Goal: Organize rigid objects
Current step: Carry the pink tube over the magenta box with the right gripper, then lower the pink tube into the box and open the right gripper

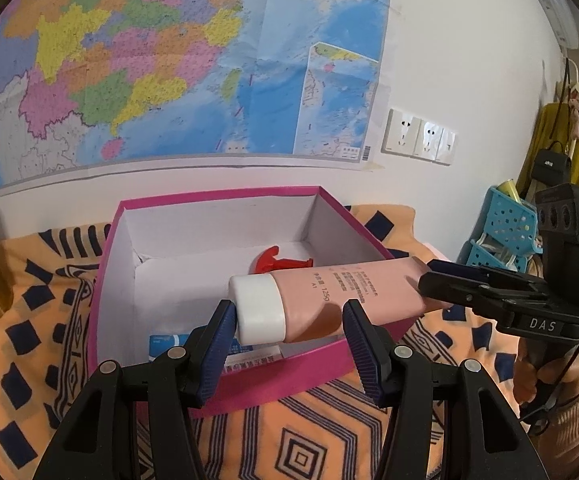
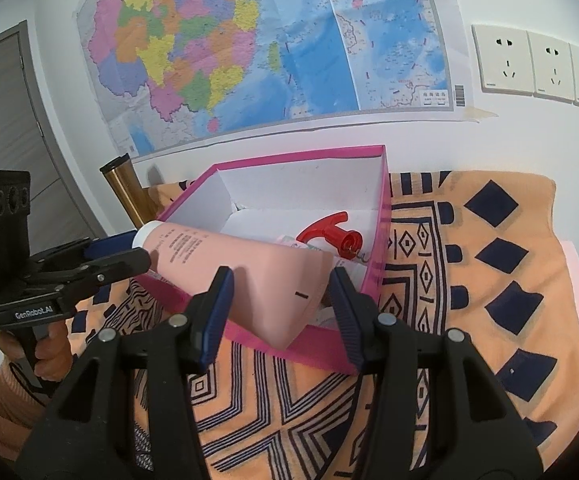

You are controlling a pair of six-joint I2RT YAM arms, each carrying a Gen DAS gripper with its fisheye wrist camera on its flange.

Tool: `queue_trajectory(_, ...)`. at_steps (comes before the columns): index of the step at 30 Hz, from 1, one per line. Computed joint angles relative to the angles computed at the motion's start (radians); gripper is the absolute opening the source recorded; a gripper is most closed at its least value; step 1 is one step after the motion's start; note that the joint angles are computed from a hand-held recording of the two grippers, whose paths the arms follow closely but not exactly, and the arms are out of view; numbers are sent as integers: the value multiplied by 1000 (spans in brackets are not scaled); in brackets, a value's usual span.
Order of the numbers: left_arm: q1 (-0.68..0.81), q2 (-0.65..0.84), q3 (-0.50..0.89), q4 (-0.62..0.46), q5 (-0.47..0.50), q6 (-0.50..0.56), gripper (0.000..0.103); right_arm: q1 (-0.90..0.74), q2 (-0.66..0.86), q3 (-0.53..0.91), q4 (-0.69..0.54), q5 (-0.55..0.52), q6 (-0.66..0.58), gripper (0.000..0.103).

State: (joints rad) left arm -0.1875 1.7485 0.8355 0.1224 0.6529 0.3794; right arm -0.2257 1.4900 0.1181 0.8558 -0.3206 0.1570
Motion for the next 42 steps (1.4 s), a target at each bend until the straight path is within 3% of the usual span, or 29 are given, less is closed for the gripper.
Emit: queue_trajectory(42,-55,149,130,22,-91,-50,56,-28,136,123,-27,-6,-18,52)
